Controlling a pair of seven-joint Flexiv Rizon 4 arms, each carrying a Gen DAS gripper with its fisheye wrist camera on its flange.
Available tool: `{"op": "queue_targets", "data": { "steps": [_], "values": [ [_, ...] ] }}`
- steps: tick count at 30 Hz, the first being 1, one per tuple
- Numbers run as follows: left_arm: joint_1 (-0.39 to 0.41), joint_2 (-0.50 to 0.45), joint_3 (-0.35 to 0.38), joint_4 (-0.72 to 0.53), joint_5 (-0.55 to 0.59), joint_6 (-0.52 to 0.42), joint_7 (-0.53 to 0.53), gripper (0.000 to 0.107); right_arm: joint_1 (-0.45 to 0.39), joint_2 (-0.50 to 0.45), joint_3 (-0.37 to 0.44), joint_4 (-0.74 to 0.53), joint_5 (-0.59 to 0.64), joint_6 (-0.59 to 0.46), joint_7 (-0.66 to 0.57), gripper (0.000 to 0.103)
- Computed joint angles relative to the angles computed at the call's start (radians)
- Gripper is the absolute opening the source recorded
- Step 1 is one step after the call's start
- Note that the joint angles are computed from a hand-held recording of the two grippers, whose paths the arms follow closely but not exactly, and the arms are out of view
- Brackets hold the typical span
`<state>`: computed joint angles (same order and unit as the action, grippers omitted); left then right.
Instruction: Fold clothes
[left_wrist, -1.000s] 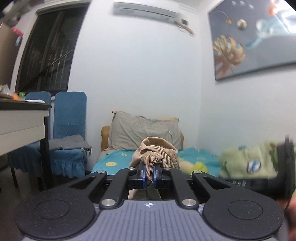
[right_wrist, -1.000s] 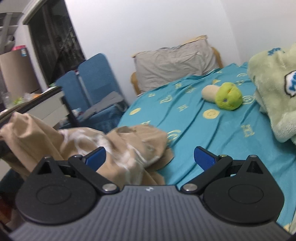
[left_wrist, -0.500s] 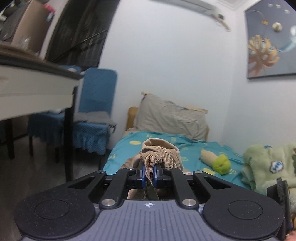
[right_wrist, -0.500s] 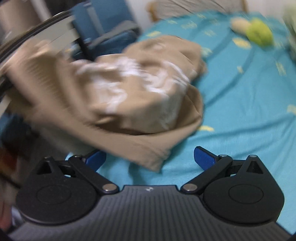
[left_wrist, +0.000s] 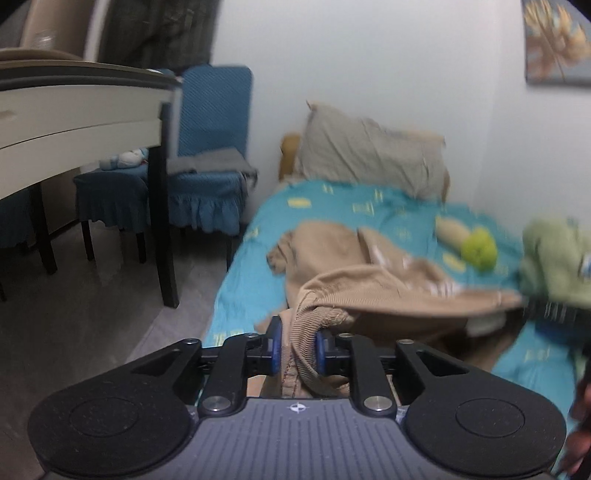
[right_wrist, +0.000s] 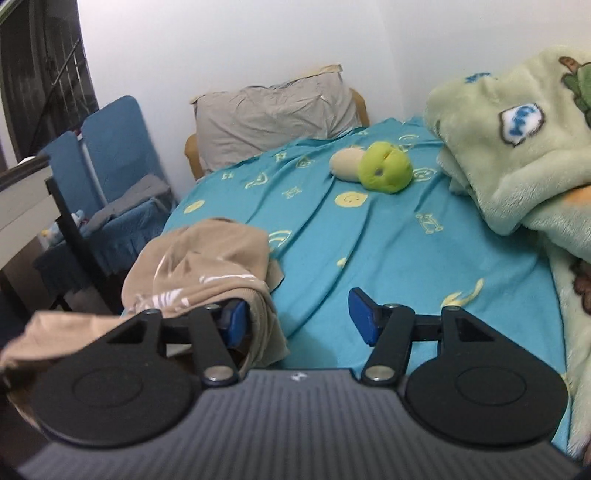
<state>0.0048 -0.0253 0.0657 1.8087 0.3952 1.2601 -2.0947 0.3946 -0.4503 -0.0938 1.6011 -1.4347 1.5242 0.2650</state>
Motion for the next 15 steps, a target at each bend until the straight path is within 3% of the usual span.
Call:
{"op": "queue_targets", "data": {
  "steps": [3,5,7,11,15],
  "values": [
    [-0.008,-0.002,-0.009,-0.01,0.007,-0.063,0.042,0.03,-0.003,-0.012,0.009,-0.002,0.07,0.004,-0.055,0.06],
    [-0.015,-0.003,-0.013,-0.035,0.066,-0.109,0.024,0.049,0.008,-0.018,-0.006,-0.006,0.095,0.014,-0.074,0.06],
    [-0.025,-0.004,-0.019,-0.059,0.118,-0.15,0.024,0.059,0.023,-0.018,-0.032,-0.009,0.087,0.033,-0.067,0.06],
    [-0.041,-0.007,-0.031,-0.075,0.153,-0.163,0.104,0.076,0.042,-0.011,-0.048,-0.015,0.063,0.031,-0.066,0.06],
    [-0.044,-0.004,-0.034,-0.029,0.045,-0.074,0.299,0.079,0.04,-0.011,-0.029,-0.006,0.123,0.017,-0.124,0.06]
  ]
}}
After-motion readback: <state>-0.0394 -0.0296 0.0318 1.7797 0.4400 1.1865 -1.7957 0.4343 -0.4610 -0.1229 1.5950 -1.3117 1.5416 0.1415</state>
